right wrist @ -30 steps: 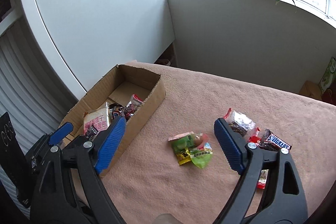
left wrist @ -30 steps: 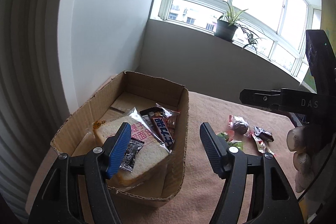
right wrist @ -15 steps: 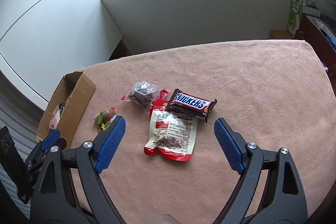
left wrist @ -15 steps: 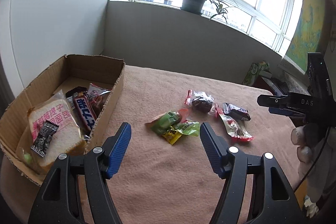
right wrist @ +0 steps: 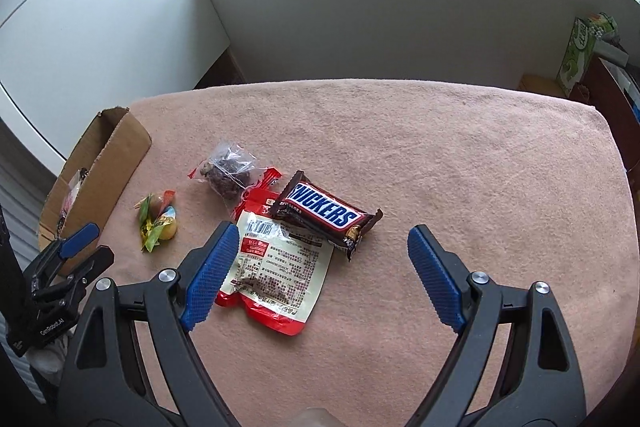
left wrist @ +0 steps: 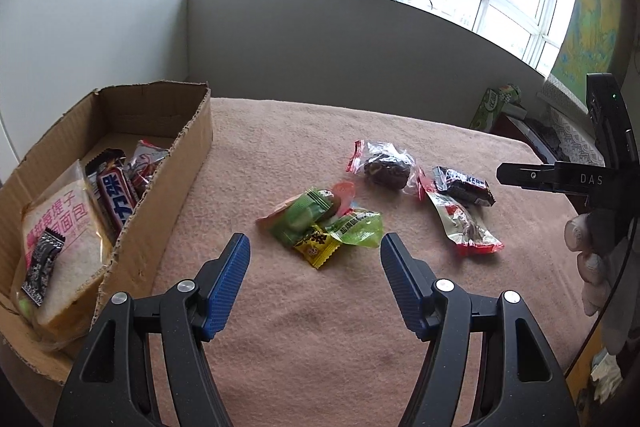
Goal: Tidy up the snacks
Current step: 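Move both tools back toward the remaining snacks on the table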
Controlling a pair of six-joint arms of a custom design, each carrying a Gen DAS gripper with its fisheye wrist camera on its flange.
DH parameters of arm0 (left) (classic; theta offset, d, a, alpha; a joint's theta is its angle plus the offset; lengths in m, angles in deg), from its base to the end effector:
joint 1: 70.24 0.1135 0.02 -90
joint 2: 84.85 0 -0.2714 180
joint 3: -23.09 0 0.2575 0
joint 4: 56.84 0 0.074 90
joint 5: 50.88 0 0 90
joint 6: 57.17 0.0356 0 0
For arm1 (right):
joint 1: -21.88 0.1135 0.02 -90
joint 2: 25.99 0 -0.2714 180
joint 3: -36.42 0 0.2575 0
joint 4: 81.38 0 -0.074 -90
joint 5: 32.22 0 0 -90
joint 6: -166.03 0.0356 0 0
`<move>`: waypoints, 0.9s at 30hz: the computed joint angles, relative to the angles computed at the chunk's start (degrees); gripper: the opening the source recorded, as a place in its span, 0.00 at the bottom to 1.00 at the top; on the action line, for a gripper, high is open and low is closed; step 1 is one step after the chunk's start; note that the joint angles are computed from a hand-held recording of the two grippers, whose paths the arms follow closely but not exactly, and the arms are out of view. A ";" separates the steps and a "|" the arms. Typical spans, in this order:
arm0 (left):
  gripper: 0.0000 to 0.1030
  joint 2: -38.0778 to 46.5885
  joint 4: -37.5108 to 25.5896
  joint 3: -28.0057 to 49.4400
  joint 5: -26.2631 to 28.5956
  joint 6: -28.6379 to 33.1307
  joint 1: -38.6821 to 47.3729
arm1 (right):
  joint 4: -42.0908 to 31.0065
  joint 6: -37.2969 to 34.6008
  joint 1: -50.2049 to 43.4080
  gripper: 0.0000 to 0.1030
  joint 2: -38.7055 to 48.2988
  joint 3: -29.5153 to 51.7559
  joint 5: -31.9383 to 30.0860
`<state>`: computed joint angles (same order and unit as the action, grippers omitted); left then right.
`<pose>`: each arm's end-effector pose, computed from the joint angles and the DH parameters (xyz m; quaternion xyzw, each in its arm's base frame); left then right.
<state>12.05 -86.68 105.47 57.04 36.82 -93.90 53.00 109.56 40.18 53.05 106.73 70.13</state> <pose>0.3428 -0.1621 0.2430 0.2762 0.8697 -0.2069 0.3530 0.2742 0.0827 0.2525 0.1581 0.9338 0.0409 0.3185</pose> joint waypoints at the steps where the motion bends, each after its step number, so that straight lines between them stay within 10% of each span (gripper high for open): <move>1: 0.66 0.55 -0.55 0.65 0.00 0.03 -0.10 | -0.04 -1.21 -0.02 0.86 0.73 0.48 0.10; 7: 0.65 2.66 -1.37 3.10 -2.05 1.24 -1.17 | 0.00 -6.81 -0.25 0.86 4.61 3.15 0.95; 16: 0.35 8.00 -7.96 8.40 0.55 2.97 -1.40 | 3.86 -8.36 -1.84 0.81 6.65 2.80 -2.61; 27: 0.36 13.94 -12.61 16.43 0.19 1.34 -3.15 | 4.35 -10.85 -3.05 0.81 9.06 3.75 -4.72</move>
<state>25.99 -99.29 121.90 57.23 38.16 -97.05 57.35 98.71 37.13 62.12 110.48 65.41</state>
